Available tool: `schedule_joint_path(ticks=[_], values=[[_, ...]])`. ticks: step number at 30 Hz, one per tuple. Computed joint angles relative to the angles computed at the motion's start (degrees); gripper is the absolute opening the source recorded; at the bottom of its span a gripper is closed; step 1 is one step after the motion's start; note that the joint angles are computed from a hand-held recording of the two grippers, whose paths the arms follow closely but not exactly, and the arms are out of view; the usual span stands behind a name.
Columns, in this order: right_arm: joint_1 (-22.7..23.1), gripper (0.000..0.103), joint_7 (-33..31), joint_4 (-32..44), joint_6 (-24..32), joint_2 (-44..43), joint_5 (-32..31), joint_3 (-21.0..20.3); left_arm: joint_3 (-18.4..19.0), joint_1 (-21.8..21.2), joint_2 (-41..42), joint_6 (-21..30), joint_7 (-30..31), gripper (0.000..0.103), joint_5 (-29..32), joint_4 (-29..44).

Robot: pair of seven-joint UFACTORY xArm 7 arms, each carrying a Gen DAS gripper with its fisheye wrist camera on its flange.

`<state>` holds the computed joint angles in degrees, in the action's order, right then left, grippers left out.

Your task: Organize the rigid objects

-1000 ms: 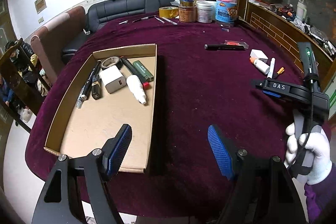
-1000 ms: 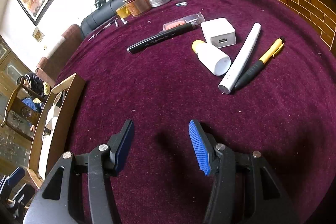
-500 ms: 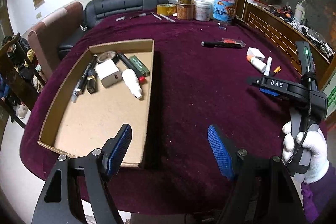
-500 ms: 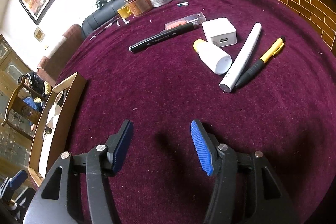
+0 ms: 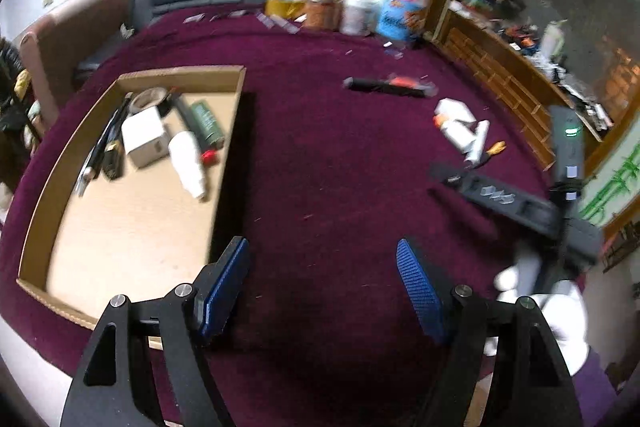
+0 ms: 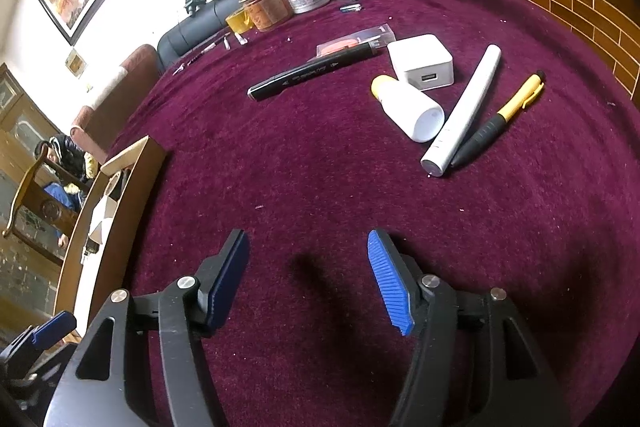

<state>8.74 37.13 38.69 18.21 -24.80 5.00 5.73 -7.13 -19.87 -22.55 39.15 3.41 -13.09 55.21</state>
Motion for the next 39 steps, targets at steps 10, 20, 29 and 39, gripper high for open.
schedule_joint_path(ticks=[10,20,29,39], values=[[-5.14,0.061,5.70,-2.26,-2.26,-3.26,-4.79,4.85,-1.05,0.38,-2.12,2.21,-1.24,0.070,3.52,-2.50],[-17.53,0.102,4.87,11.74,3.99,-2.83,-23.90,9.20,0.13,-2.04,0.92,2.90,3.55,0.070,-0.26,-1.33],[-9.44,0.092,-6.72,33.86,18.16,22.99,-10.36,-2.47,2.28,-3.05,0.89,0.69,11.49,0.070,-6.35,-2.09],[-2.46,0.088,-3.07,67.08,39.34,48.95,-23.38,-8.50,2.77,-1.58,0.16,-1.00,14.71,0.070,-7.62,-3.20]])
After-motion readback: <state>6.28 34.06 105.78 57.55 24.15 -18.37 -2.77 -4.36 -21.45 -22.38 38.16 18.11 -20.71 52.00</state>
